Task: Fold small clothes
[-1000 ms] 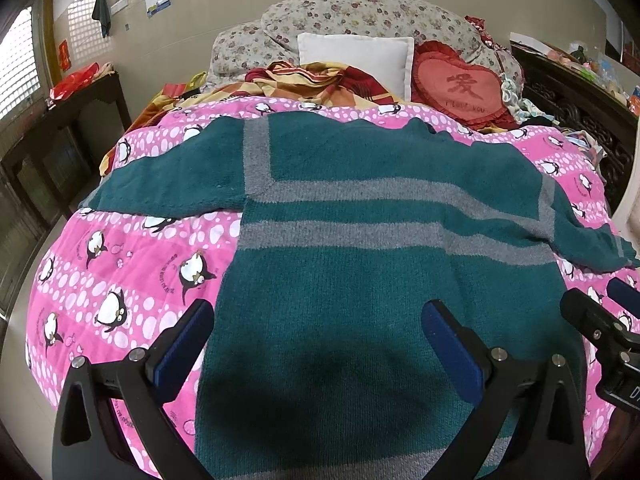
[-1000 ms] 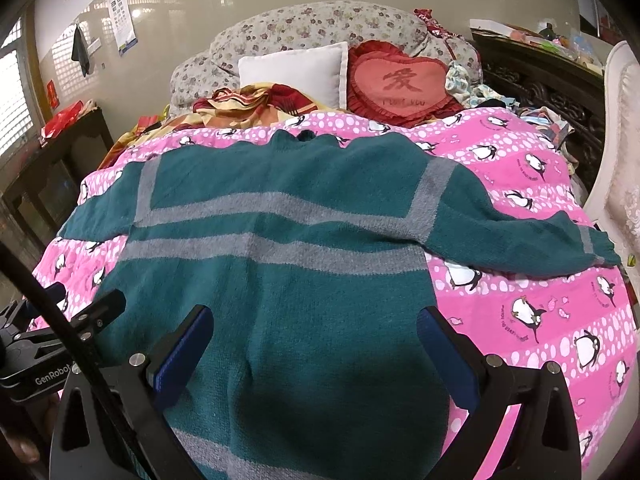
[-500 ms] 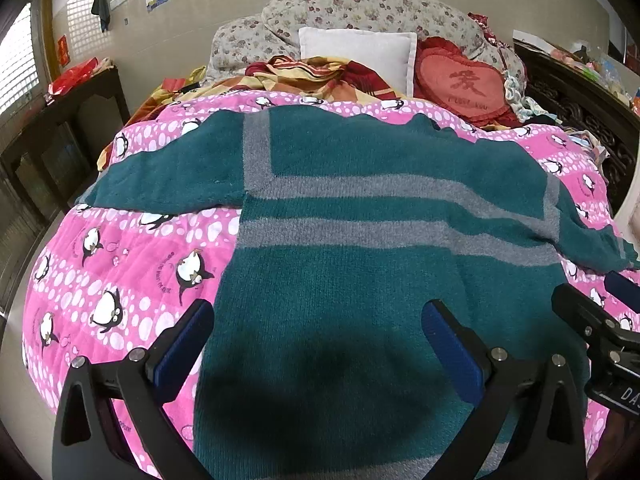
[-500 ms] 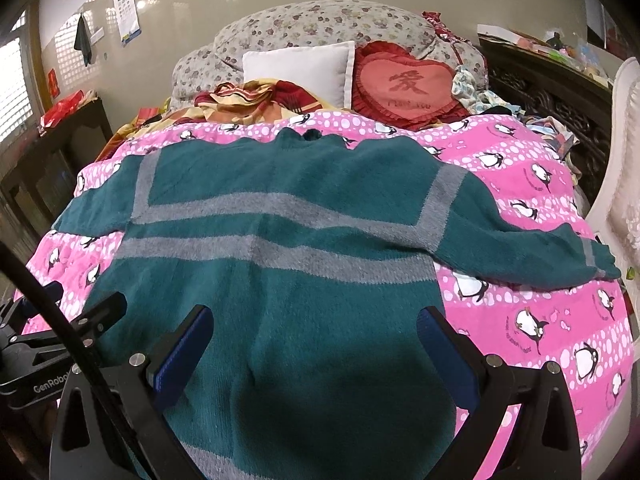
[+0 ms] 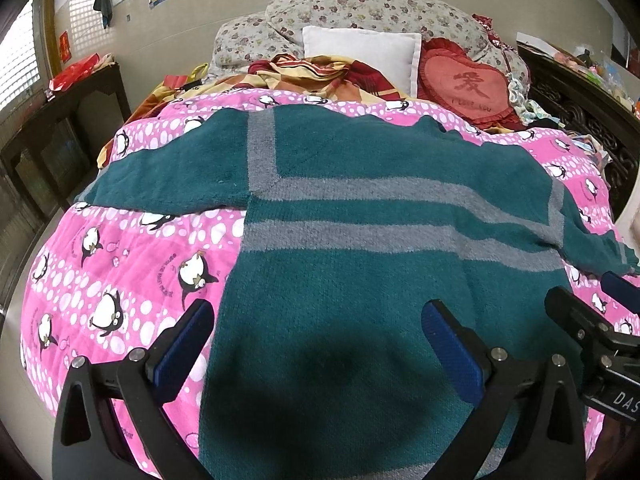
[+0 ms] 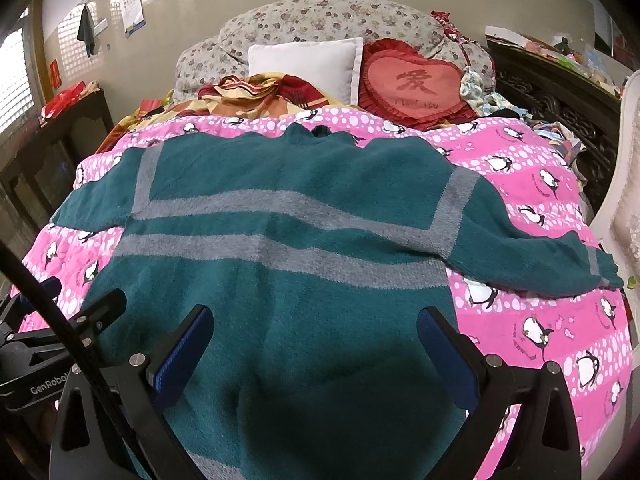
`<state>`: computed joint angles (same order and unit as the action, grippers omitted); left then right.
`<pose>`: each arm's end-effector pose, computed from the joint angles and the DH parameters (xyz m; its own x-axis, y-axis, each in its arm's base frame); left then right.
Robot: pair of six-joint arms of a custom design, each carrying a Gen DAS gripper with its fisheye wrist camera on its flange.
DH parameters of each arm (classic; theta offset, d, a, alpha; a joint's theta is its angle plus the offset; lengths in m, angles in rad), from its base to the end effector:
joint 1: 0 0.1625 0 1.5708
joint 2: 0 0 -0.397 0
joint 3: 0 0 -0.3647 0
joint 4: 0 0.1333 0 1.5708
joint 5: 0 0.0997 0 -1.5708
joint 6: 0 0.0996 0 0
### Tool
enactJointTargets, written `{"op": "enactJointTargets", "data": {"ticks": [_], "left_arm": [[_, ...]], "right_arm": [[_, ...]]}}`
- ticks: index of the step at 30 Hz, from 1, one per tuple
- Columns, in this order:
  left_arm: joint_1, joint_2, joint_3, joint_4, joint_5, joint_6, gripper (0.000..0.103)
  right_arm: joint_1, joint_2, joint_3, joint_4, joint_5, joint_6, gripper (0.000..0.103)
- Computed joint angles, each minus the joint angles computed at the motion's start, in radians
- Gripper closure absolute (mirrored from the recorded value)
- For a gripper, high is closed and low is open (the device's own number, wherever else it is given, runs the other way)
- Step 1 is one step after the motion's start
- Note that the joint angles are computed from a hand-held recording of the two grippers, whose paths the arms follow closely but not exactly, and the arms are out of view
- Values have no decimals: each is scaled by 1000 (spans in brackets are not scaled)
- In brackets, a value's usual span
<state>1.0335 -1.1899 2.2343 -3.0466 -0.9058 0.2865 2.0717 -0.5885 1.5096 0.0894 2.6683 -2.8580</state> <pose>-0.0651 -0.4898 0.1862 -0.6438 0.3942 -0.6558 0.6743 0.6974 -0.2427 0.2747 -0.4088 0.0010 -0.7158 0.3961 0.5752 -0.2151 0.6585 -0.7212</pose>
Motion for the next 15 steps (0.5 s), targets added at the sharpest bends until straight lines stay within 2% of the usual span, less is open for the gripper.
{"op": "enactJointTargets", "data": {"ticks": [5, 15], "left_arm": [[7, 4, -11, -6, 1, 11, 0], [37, -9, -48, 21, -10, 18, 0]], "right_arm": [[-3, -6, -10, 1, -32, -7, 0], [-2, 39, -97, 44, -31, -24, 0]]}}
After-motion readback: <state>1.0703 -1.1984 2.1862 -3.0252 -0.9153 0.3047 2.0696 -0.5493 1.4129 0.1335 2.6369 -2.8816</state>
